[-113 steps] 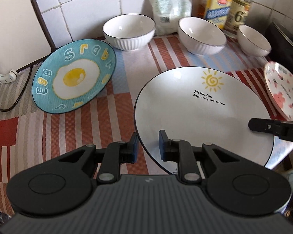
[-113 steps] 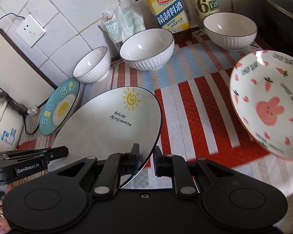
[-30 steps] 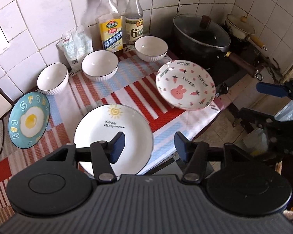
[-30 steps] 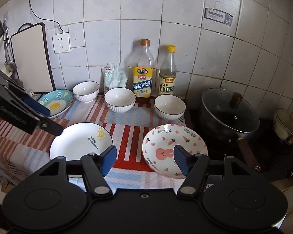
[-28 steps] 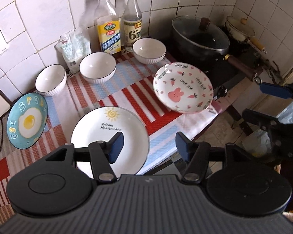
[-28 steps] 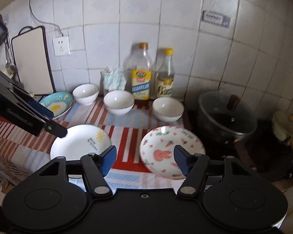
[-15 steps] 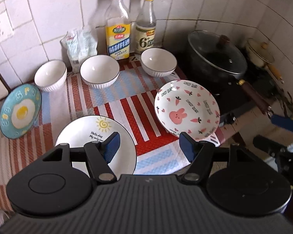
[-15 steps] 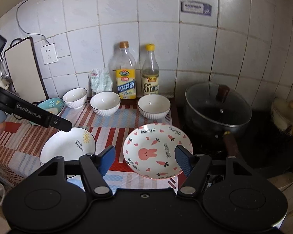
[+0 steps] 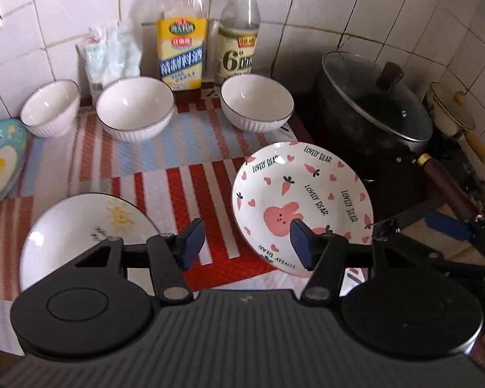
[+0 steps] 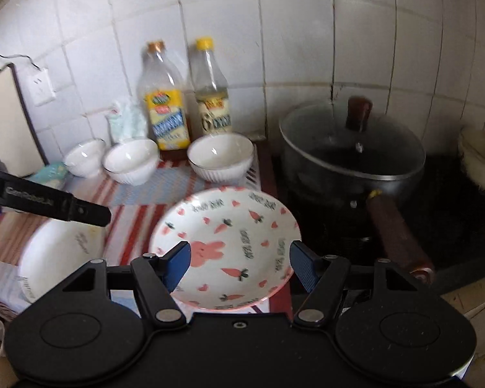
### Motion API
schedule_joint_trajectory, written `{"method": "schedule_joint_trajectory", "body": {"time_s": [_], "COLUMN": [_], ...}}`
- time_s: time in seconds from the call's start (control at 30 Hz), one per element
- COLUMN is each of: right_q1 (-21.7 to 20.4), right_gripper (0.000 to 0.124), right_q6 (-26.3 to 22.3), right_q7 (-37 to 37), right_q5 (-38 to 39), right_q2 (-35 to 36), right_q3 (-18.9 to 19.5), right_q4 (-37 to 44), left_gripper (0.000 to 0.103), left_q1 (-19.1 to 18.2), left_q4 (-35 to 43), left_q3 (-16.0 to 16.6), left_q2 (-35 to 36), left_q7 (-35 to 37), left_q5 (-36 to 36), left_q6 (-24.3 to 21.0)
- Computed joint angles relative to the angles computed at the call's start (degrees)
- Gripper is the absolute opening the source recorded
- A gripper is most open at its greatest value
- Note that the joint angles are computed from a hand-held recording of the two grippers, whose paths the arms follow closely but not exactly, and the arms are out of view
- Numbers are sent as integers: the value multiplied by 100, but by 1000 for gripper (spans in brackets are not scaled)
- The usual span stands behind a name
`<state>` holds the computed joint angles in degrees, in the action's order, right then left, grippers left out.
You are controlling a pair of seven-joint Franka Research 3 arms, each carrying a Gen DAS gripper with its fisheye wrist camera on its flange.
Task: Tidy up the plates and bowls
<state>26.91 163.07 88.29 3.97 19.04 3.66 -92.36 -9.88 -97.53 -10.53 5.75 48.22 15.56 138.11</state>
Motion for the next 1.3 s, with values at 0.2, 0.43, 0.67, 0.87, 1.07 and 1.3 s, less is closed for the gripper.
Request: {"method": "schedule_joint_trajectory", "body": {"time_s": [0.2,0.43,0.67,0.87,1.07,1.3], "right_q1": [166,-189,-92,-252,46,-340], "right_gripper": [72,72,72,55,26,23], "right_q6": [98,188,245,251,435,390], "right_q7": [651,397,344,-139,-149,-585], "right_q5": [-276,327,391,576,289,731], "right_q2": [443,837,1216,1514,1565,1573], "right_q3": [-314,19,-105,129,-298,142], "right_q4": [114,311,693,1042,1015,1041], "left_gripper": [57,41,35,20,14,16], "left_q1": [-74,-188,-133,-214,-181,-188], "left_q4": [324,443,590,784,670,670], "left_q3": [21,125,139,204,192,222], "left_q2": [566,867,1087,1256,1254,1300], "left_q7": [-296,-503,-473,-475,-550,-877], "left_q5": [95,463,453,556,496,507], "left_q6": [-148,28,9,-271,-68,5]}}
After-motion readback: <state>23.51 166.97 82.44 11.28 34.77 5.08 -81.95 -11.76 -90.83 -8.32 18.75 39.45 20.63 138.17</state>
